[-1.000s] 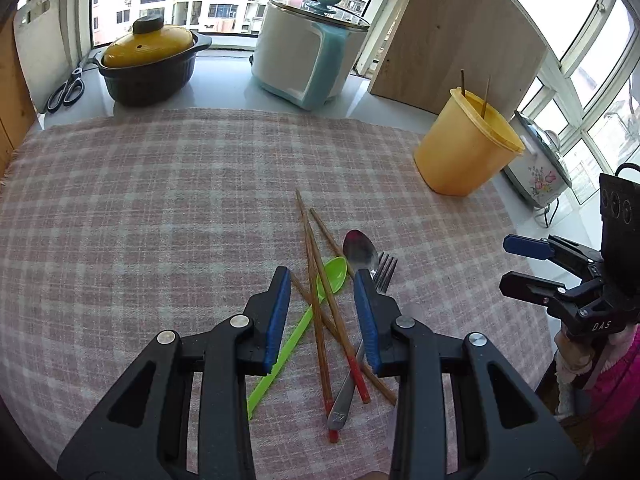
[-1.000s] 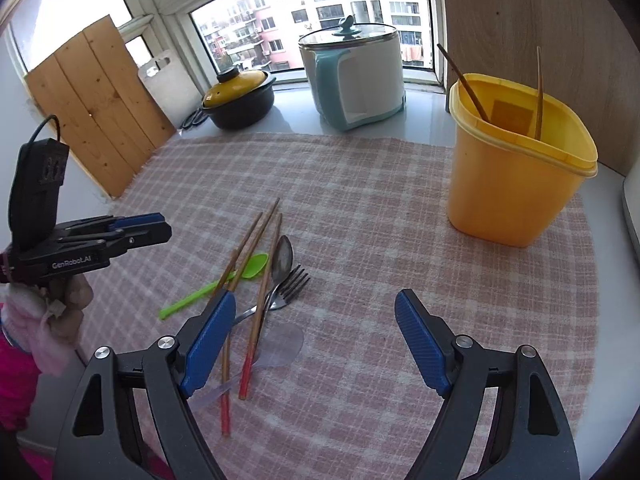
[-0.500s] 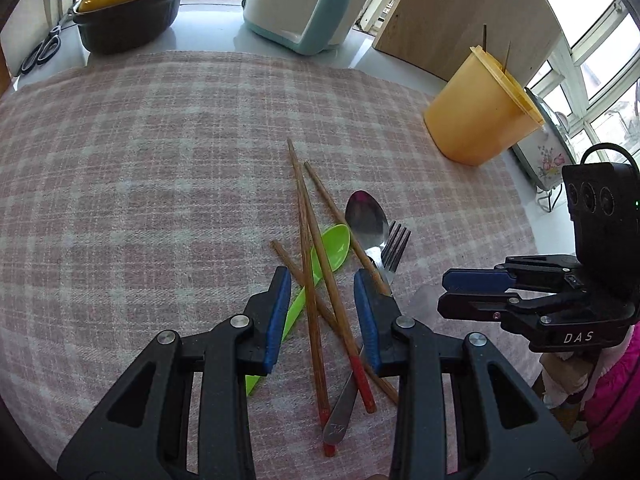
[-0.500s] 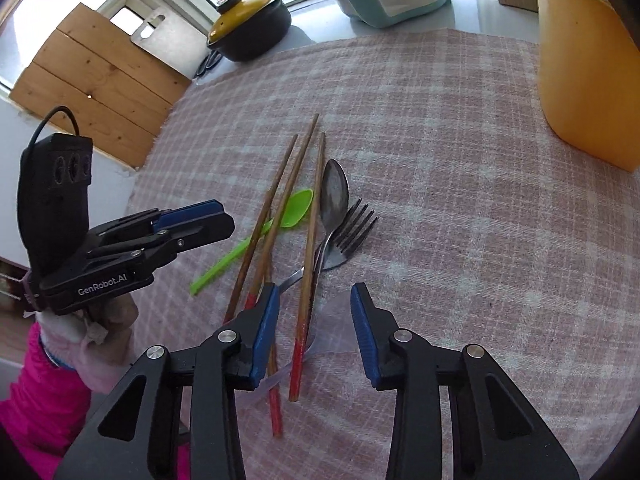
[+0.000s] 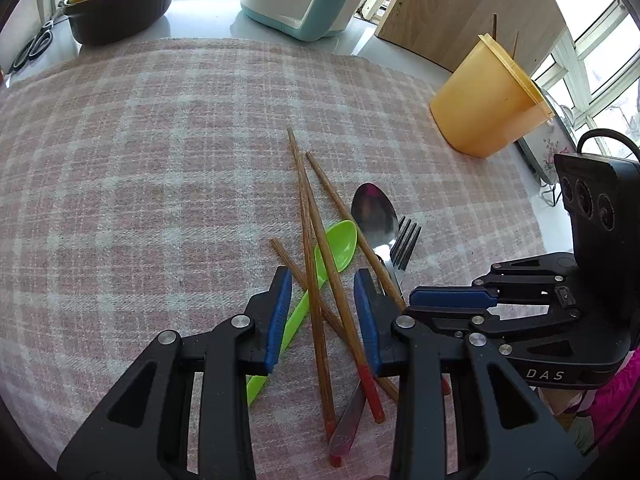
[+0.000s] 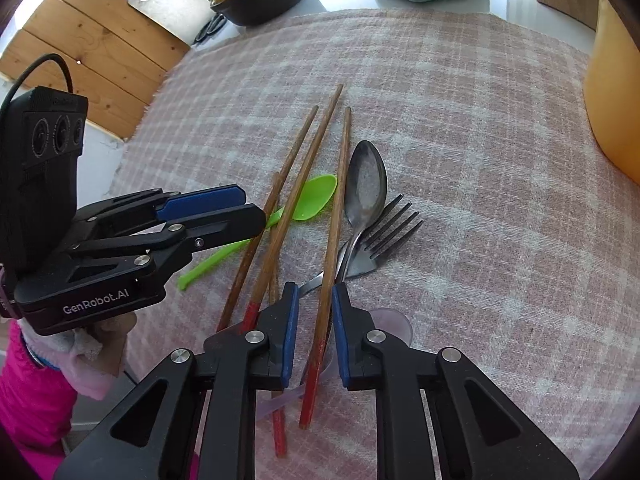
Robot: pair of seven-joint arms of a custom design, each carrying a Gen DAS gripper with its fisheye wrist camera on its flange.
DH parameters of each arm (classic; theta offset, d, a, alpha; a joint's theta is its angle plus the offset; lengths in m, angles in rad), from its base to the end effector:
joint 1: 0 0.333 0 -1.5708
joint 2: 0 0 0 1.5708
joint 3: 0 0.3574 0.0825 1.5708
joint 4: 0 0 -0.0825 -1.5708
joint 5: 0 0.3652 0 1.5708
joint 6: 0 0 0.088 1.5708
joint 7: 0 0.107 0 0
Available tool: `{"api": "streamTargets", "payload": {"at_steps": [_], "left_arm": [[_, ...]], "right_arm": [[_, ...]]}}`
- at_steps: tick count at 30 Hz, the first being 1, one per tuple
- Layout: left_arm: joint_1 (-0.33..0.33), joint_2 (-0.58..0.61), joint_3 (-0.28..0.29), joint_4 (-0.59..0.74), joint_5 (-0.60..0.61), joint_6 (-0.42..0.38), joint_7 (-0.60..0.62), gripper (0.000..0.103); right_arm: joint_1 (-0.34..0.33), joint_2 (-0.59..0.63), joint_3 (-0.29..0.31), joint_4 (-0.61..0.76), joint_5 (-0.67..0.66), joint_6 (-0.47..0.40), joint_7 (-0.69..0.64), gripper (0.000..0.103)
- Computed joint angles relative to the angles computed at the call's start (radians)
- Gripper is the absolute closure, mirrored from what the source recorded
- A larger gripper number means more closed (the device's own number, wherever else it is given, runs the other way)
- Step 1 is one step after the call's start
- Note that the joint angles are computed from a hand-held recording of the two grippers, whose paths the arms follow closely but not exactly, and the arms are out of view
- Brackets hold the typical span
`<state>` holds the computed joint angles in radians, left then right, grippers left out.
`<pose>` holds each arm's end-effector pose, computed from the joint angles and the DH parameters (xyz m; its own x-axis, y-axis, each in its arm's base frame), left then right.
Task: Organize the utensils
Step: 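Close the left tool on a red-tipped chopstick while the right tool grasps another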
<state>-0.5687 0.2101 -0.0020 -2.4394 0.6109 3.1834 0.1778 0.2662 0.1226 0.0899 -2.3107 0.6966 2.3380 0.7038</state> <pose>0.4056 -0.3233 0.3272 0.1230 -0.9212 0.3692 -0.9040 -0.2575 -0.3414 0.4709 0.1856 0.3418 0.6175 -0.6574 -0.4318 -0.7751 -0.6018 -0.1923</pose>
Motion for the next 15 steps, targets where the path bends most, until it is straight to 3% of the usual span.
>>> {"api": "streamTargets", "payload": {"at_steps": [15], "left_arm": [[0.088,0.052,-0.093,0.014,-0.128,0.015,0.112,0.075]], "right_arm": [[0.026,0.006,0.01,-0.002,-0.066,0.041,0.043,0.092]]}}
